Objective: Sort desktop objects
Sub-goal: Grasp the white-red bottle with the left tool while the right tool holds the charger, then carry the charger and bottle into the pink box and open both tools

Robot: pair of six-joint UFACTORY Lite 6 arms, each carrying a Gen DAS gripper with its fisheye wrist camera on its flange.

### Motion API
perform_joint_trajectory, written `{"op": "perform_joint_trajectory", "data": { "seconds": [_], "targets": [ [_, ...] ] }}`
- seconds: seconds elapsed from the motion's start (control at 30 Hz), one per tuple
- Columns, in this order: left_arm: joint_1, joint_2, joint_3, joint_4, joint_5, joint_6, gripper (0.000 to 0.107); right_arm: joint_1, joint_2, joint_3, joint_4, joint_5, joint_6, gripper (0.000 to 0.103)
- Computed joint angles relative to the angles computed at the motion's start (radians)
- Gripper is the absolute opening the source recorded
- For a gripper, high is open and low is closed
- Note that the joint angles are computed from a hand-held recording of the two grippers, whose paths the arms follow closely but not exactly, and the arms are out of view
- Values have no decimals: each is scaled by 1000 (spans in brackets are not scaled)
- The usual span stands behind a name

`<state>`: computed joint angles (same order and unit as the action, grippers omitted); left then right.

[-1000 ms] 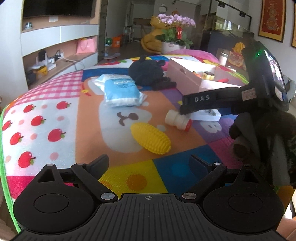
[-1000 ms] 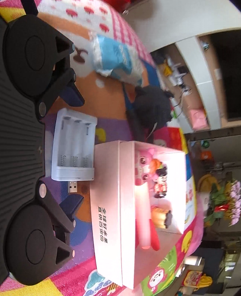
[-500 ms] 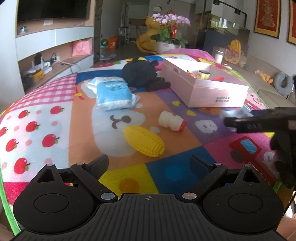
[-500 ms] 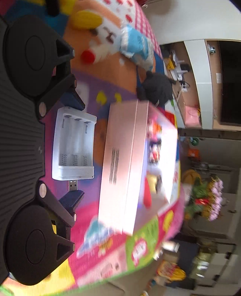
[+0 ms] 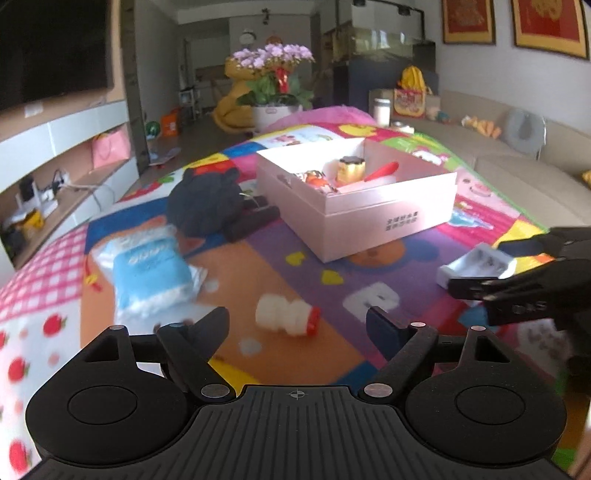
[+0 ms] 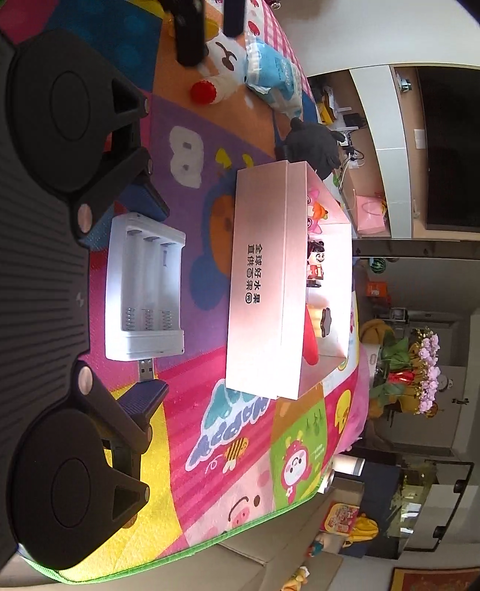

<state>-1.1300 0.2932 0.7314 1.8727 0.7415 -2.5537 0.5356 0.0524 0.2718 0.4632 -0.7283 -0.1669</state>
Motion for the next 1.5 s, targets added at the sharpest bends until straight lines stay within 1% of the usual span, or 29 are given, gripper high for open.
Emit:
{"op": "perform_joint_trajectory", "data": {
  "seconds": [0.03, 0.07, 0.13, 0.2, 0.23, 0.27, 0.3, 0.33, 0.37, 0.53, 0.7, 0.77, 0.8, 0.9, 1.0, 1.07, 1.17, 1.23, 1.27, 1.33, 1.4, 1.43, 1.5],
  "targets": [
    [24, 19, 20, 13, -18, 20, 84, 2, -3, -5, -4, -5, 3, 92],
    [52, 39, 43, 25, -42, 40, 79, 4, -2, -6, -6, -6, 1, 92],
    [96, 62, 70, 51, -87, 46, 74, 11, -1, -7, -8, -12, -7, 92],
    [127, 84, 92, 70, -119, 42, 73, 22, -2, -12, -11, -22, -15, 92],
    [131, 93, 99, 71, -125, 42, 71, 24, -2, -12, -16, -21, -16, 92],
    [132, 97, 100, 71, -129, 43, 64, 22, -1, -9, -23, -16, -16, 92],
    [133, 105, 106, 72, -136, 44, 60, 19, 1, -6, -25, -11, -17, 93],
    [131, 110, 107, 71, -138, 42, 54, 15, 3, -1, -28, -3, -15, 93],
    [126, 114, 106, 77, -134, 27, 52, 10, 4, 3, -33, 6, -12, 93],
    [96, 103, 96, 31, -117, 23, 52, 11, 16, 22, 0, 32, -29, 98],
    [29, 76, 66, -14, -97, 13, 52, -42, 29, 48, -102, 93, 32, 98],
    [-1, 68, 56, -31, -89, 2, 52, -74, 30, 54, -167, 113, 82, 96],
    [-12, 63, 53, -40, -88, 2, 52, -76, 26, 51, -170, 114, 86, 91],
    [-53, 56, 58, -102, -73, 37, 52, -73, -9, 36, -157, 135, 65, 91],
    [-89, 12, 51, -144, -43, 79, 52, -109, -135, -17, -228, 208, 89, 91],
    [-91, -28, 57, -149, -18, 116, 52, -150, -305, -71, -297, 288, 97, 91],
    [-52, -84, 100, -109, 9, 194, 51, -209, -566, -104, -336, 406, 64, 91],
    [6, -102, 160, -48, -14, 245, 52, -246, -675, -84, -371, 449, 69, 91],
    [46, -100, 209, -14, -37, 271, 52, -260, -702, -62, -390, 451, 73, 91],
    [123, -66, 330, 43, -90, 311, 51, -271, -687, -3, -395, 412, 41, 91],
    [192, 5, 485, 70, -147, 356, 52, -255, -592, 74, -318, 328, -71, 91],
    [232, 55, 578, 72, -195, 383, 53, -245, -521, 120, -294, 280, -103, 91],
    [296, 150, 742, 27, -294, 450, 68, -245, -346, 230, -330, 195, -84, 91]
  ]
}}
